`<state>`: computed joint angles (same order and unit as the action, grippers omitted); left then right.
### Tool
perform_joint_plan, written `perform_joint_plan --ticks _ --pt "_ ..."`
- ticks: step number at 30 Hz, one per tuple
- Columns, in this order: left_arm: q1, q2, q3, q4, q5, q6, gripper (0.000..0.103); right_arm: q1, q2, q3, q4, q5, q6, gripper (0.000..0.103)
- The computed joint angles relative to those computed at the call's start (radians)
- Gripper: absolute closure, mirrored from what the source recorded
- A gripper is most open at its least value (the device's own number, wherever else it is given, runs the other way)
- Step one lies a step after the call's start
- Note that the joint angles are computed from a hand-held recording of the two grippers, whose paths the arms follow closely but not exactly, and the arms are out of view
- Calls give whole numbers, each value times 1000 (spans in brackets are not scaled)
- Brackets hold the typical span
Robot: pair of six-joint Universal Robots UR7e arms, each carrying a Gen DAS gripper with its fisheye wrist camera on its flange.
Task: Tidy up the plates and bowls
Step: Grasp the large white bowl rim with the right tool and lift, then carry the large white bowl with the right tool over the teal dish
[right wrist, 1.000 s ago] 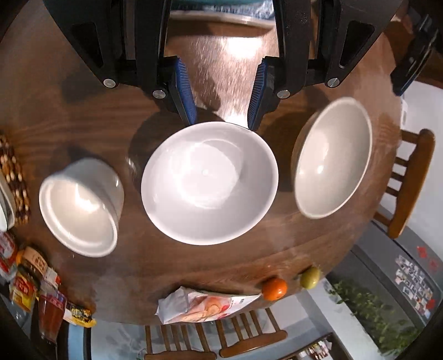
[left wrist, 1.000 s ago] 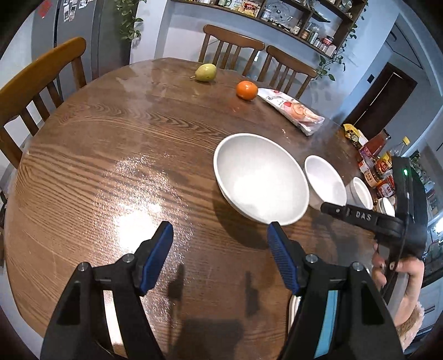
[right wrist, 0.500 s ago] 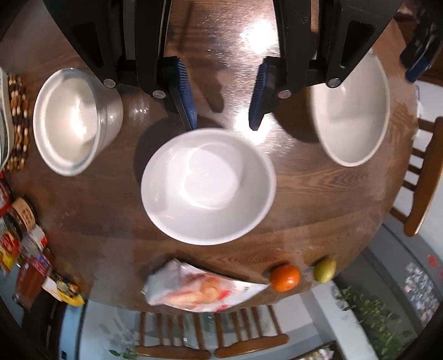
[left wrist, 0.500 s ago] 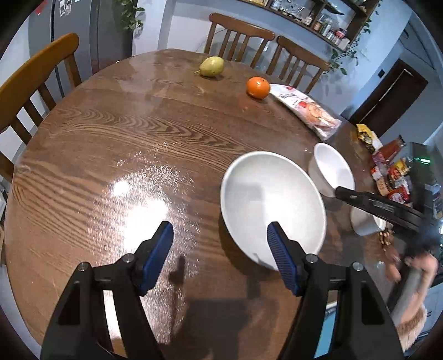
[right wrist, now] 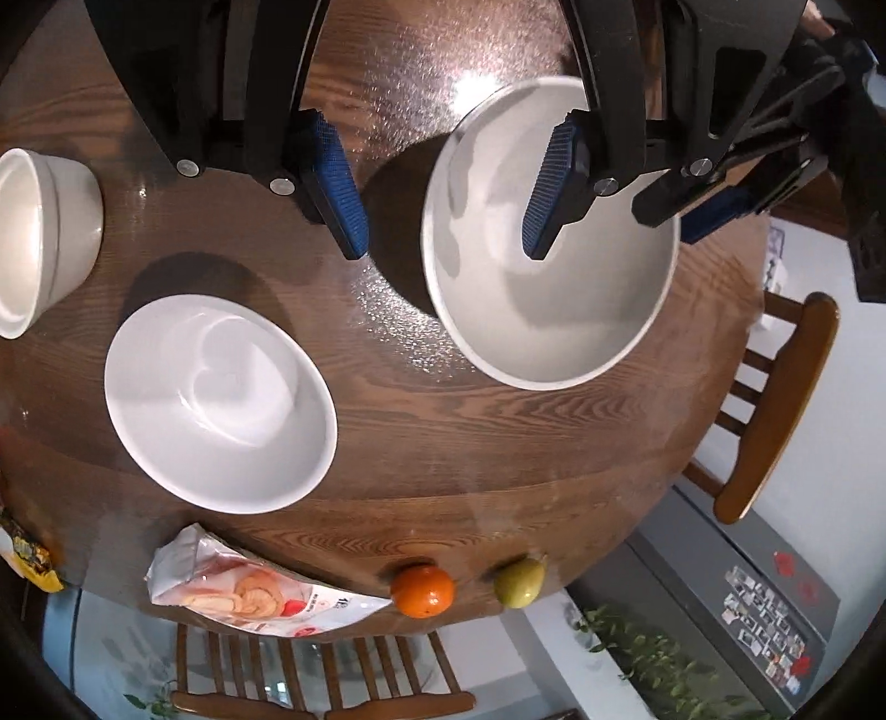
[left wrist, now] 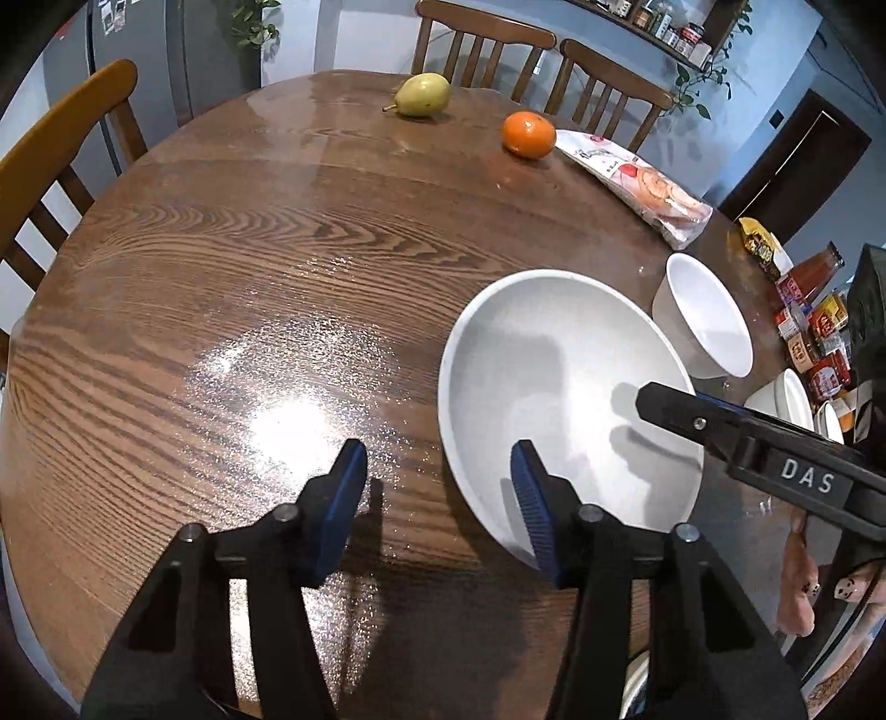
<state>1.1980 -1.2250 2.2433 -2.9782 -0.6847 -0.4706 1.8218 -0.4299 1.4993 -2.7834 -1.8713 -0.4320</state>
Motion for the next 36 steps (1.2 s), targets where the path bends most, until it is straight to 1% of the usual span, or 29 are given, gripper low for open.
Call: perform_joint_plan --ticks 1,2,4,6,8,9,12,15,19,26,29,36 --pt "3 5 -5 1 -3 1 59 -2 7 -8 5 0 -1 46" --pt "6 10 -11 8 -10 2 62 -3 9 -11 13 0 -2 50" --pt "12 10 -18 35 -32 -1 73 -5 16 -18 24 -3 -7 57" --pt "13 15 -21 31 -54 16 76 -1 29 -20 16 -32 -23 69" --pt "6 14 -18 31 -60 24 76 -2 30 -16 15 -33 -39 75" --pt "3 14 -17 31 -59 25 76 -5 29 -14 24 -20 -44 76" --pt "-19 19 -12 45 -32 13 76 -4 25 -7 29 -1 -52 77" --pt "-30 30 -13 46 -20 9 76 5 24 10 -18 -25 -69 77" --pt "-52 32 -6 49 -13 2 76 4 5 35 -48 -29 -79 77" --pt "-119 44 10 48 7 0 75 1 -57 110 -119 -41 -98 77" --pt "-139 58 9 54 2 -2 75 -7 -90 149 -149 -45 -106 77" --pt "-166 109 -9 82 -38 -2 73 -37 -152 227 -208 -69 -110 77"
